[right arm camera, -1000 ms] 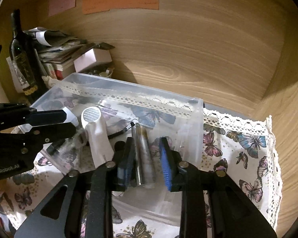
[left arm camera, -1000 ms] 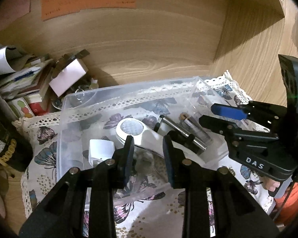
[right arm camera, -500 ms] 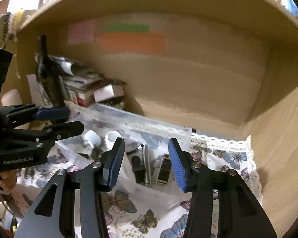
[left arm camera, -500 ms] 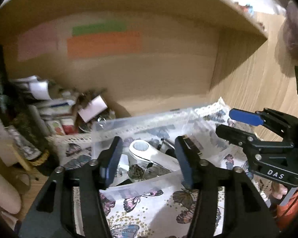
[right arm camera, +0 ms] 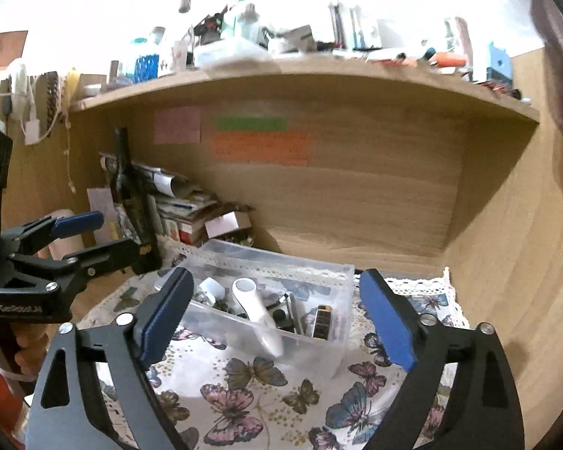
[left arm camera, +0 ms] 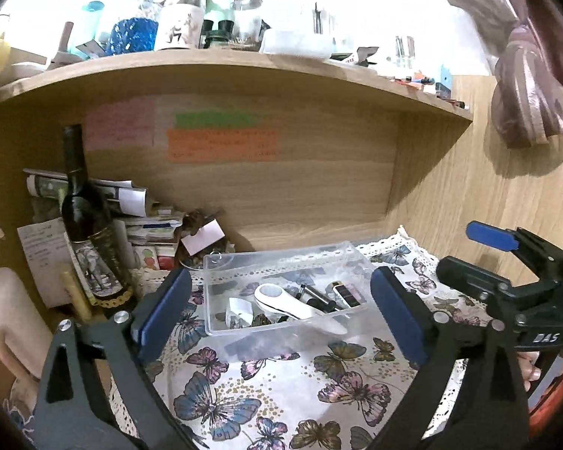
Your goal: Organize rigid objects
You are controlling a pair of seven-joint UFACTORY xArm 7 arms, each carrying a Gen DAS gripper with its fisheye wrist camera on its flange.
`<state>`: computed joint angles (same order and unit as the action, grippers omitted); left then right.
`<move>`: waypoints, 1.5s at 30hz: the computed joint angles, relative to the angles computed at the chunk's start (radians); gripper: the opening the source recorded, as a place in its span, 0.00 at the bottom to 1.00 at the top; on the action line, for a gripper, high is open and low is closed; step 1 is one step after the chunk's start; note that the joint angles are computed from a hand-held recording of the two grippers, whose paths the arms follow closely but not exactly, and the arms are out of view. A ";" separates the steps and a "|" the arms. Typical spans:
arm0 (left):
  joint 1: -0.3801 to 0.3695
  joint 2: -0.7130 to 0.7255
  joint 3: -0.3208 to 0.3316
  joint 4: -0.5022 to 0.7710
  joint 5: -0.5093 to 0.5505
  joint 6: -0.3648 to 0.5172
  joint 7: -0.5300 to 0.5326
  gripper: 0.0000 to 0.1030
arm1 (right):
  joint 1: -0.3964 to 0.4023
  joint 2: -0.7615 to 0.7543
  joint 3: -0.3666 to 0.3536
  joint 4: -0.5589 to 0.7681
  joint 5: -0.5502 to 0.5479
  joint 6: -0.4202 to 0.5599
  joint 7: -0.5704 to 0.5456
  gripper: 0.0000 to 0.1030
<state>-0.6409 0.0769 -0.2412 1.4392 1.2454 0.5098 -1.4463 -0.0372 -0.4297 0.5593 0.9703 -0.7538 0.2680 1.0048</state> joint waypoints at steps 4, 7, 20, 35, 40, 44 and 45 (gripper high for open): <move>-0.001 -0.021 -0.009 -0.021 0.019 0.002 -0.030 0.96 | -0.025 -0.051 0.016 -0.031 0.002 -0.024 0.045 1.00; 0.002 -0.026 -0.016 -0.025 0.033 0.003 -0.044 0.97 | -0.044 -0.081 0.031 -0.048 0.018 -0.034 0.053 1.00; 0.007 -0.024 -0.023 -0.024 0.038 -0.002 -0.050 0.99 | -0.099 -0.118 0.075 -0.069 0.126 -0.069 -0.012 1.00; -0.007 -0.001 -0.007 -0.005 0.018 -0.010 -0.038 0.99 | -0.125 -0.133 0.086 -0.089 0.204 -0.092 -0.061 1.00; -0.008 -0.002 -0.006 -0.005 0.017 -0.011 -0.035 0.99 | -0.131 -0.136 0.090 -0.092 0.220 -0.098 -0.075 1.00; -0.009 0.000 -0.006 -0.002 0.018 -0.007 -0.031 1.00 | -0.136 -0.141 0.095 -0.094 0.232 -0.097 -0.080 1.00; -0.010 0.001 -0.006 -0.001 0.018 -0.007 -0.029 1.00 | -0.135 -0.143 0.095 -0.095 0.235 -0.098 -0.081 1.00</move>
